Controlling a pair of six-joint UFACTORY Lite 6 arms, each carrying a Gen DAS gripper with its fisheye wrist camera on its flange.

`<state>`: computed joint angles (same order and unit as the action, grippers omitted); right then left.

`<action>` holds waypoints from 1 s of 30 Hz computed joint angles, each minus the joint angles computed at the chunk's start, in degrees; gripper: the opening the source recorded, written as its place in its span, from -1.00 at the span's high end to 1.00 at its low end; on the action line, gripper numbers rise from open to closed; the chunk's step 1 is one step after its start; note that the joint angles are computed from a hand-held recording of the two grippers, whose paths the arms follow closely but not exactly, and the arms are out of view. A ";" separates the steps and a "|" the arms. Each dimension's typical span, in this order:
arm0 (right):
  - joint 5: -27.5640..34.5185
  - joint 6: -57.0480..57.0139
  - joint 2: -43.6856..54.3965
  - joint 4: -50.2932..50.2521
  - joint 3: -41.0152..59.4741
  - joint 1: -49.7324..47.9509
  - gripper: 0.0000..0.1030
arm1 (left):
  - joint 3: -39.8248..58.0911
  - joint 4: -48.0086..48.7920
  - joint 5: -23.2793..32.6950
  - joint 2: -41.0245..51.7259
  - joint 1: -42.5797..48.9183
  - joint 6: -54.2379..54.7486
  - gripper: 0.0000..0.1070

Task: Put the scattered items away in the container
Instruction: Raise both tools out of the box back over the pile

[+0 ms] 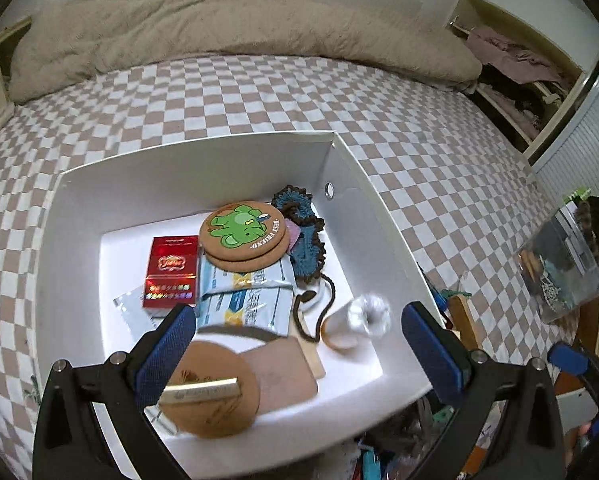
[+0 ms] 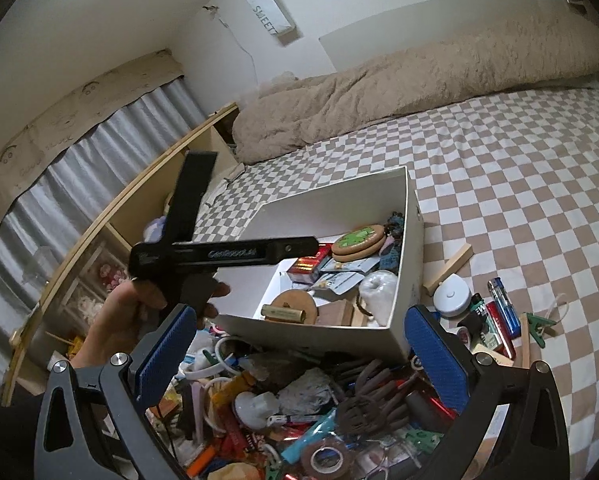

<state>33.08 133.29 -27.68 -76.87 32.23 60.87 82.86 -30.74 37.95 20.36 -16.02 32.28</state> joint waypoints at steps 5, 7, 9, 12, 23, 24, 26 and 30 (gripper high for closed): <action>6.96 -2.73 2.59 3.56 4.22 5.50 -1.00 | -7.98 -2.38 0.10 -8.63 2.06 4.34 -0.93; 10.50 -3.82 3.82 4.71 6.21 8.15 -1.00 | -11.81 -3.29 -0.13 -13.11 3.08 5.92 -0.93; 16.50 -4.96 6.14 6.06 9.02 11.82 -1.00 | -14.84 -3.78 0.05 -16.81 4.09 6.85 -0.93; 23.02 -6.03 9.09 7.12 12.31 15.48 -1.00 | -19.23 -6.80 1.44 -22.66 6.73 9.98 -0.93; 35.80 -6.33 17.80 9.26 21.20 24.81 -1.00 | -29.24 -11.38 6.03 -41.03 16.45 18.41 -0.93; 36.49 -6.22 18.47 9.33 21.88 25.40 -1.00 | -30.28 -12.57 7.26 -43.10 18.54 19.74 -0.93; 38.66 -6.75 20.41 9.92 23.89 26.56 -1.00 | -31.55 -14.02 9.25 -45.85 21.39 21.66 -0.93; 44.26 -8.39 24.58 11.31 28.25 28.93 -1.00 | -33.74 -17.16 14.93 -51.68 29.19 26.79 -0.93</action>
<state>77.34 124.90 -3.10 -65.56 60.47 89.80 49.12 -47.91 52.88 -31.32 13.16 59.07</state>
